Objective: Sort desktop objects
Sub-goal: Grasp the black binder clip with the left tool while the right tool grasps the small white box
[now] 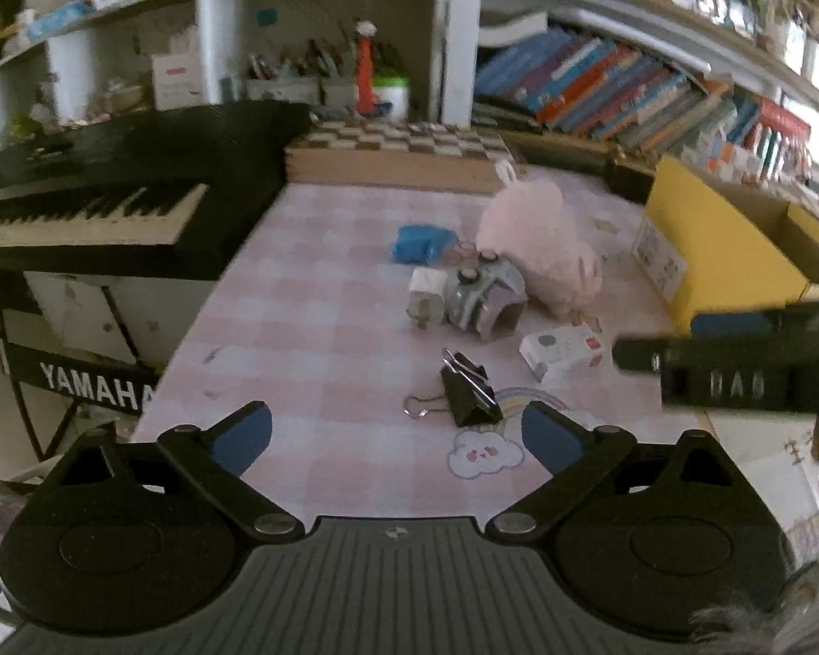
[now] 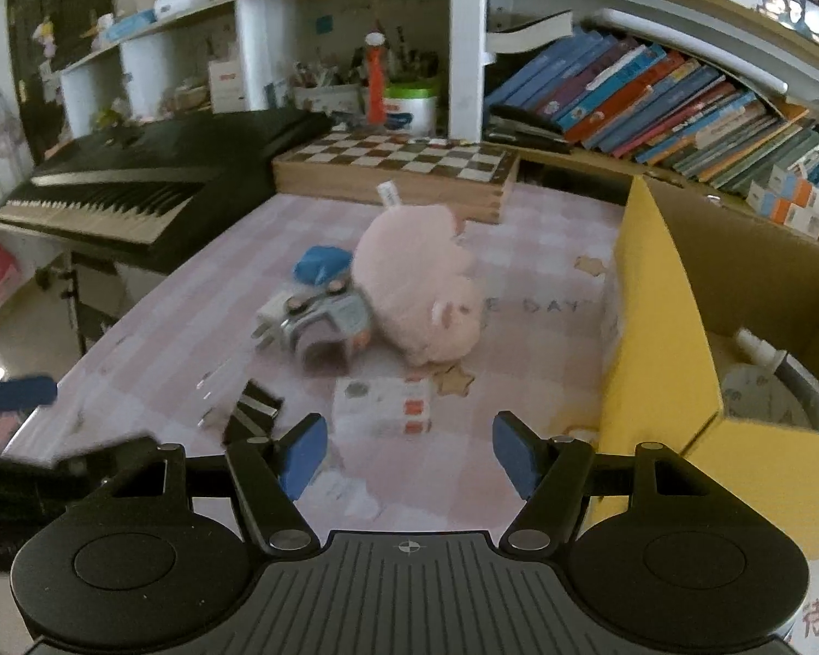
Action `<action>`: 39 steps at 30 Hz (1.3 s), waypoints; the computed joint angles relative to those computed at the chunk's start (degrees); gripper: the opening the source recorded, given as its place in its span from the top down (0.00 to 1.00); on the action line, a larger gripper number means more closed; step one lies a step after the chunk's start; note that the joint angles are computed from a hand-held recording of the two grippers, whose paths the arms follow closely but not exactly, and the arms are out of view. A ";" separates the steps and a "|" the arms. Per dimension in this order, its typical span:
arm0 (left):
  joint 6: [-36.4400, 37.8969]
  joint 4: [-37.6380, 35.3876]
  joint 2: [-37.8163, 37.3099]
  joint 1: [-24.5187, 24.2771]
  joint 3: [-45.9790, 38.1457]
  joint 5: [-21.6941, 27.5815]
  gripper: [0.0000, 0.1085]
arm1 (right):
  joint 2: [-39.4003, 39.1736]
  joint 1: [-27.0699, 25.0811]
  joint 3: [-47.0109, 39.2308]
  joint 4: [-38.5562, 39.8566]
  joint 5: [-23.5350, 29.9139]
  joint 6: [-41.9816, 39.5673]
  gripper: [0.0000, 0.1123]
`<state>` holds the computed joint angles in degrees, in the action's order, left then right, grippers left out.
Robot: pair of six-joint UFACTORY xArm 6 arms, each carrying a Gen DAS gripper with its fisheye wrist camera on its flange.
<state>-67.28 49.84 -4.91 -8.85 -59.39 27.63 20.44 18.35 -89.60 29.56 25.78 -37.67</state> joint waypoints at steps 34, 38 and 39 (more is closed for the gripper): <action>5.38 -8.57 6.80 3.41 -6.41 -2.85 0.99 | 14.19 0.12 -19.58 -4.08 14.20 2.52 0.39; 4.37 -7.67 5.58 3.42 -5.72 -2.16 0.99 | 15.11 0.77 -19.51 -6.25 12.60 3.85 0.39; 4.41 -7.60 5.43 3.41 -5.67 -2.08 0.99 | 15.38 0.81 -19.62 -6.86 12.60 4.35 0.39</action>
<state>-62.86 42.25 0.53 -5.44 -65.06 25.54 35.82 19.17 -109.22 22.70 38.38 -33.32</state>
